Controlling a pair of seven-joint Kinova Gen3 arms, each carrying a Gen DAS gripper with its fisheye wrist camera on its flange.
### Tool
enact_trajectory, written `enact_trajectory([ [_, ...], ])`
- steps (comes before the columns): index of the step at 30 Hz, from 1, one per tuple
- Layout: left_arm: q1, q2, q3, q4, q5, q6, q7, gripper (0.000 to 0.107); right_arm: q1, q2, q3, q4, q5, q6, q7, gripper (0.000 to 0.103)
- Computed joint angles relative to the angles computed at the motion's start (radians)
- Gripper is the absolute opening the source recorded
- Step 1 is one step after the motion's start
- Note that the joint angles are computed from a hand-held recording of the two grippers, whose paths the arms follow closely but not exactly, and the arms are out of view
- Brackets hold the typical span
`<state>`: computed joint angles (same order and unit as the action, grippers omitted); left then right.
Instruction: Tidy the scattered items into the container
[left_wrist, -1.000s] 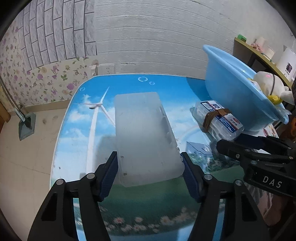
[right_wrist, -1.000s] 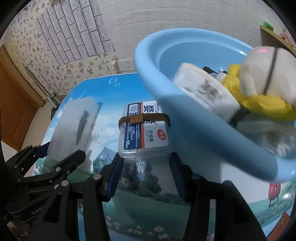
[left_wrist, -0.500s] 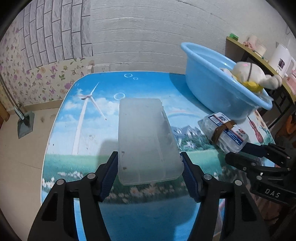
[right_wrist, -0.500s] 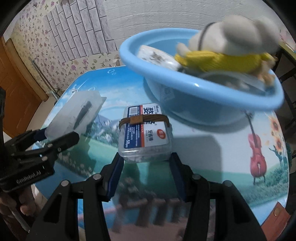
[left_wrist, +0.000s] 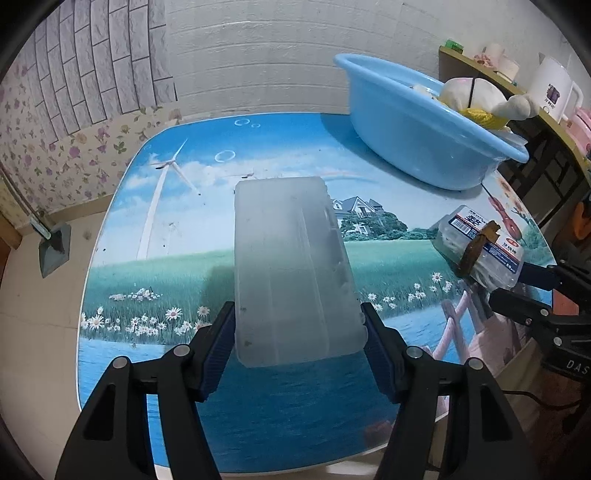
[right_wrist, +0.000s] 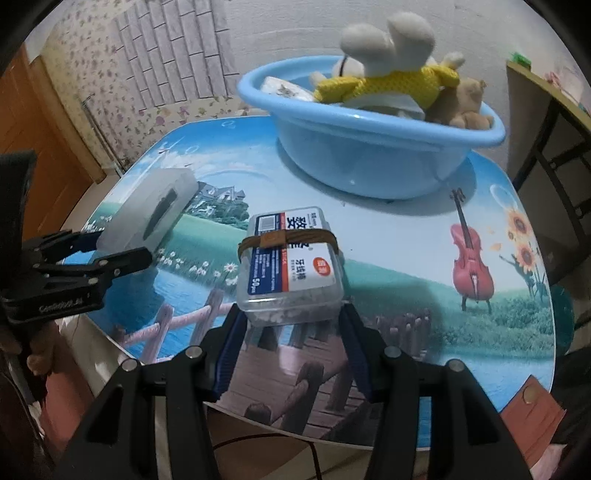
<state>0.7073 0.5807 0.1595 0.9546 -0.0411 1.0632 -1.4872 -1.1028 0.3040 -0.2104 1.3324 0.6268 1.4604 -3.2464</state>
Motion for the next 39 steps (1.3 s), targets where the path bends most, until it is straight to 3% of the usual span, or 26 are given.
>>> enact_trajectory([
  [2, 0.001, 0.003, -0.001, -0.005, 0.001, 0.001, 0.003, 0.071, 0.004, -0.001, 0.001, 0.005, 0.004, -0.011, 0.003, 0.052],
  [6, 0.006, 0.010, -0.005, -0.007, -0.001, -0.010, 0.016, 0.083, 0.009, -0.001, 0.003, 0.010, 0.027, -0.029, 0.019, 0.065],
  [9, 0.011, 0.027, -0.007, -0.033, -0.006, 0.004, 0.020, 0.092, 0.015, 0.007, 0.008, 0.004, 0.031, -0.030, 0.039, 0.065],
  [17, 0.044, 0.057, -0.027, -0.079, -0.040, 0.030, 0.038, 0.103, 0.043, -0.004, 0.011, 0.025, -0.003, -0.070, 0.039, 0.065],
  [28, 0.073, 0.070, -0.047, -0.093, -0.083, 0.029, 0.070, 0.103, 0.043, 0.005, 0.017, 0.041, 0.006, -0.092, 0.051, 0.065],
  [31, 0.071, 0.061, -0.045, -0.076, -0.084, 0.014, 0.077, 0.103, 0.038, -0.010, 0.016, 0.067, 0.023, -0.106, 0.017, 0.054],
  [34, 0.028, 0.034, -0.007, -0.017, -0.039, -0.051, 0.044, 0.103, 0.038, -0.025, 0.008, 0.081, 0.037, -0.118, 0.009, 0.053],
  [39, -0.007, 0.014, 0.005, 0.016, 0.018, -0.089, 0.039, 0.103, 0.032, -0.049, -0.006, 0.109, 0.077, -0.130, -0.040, 0.053],
])
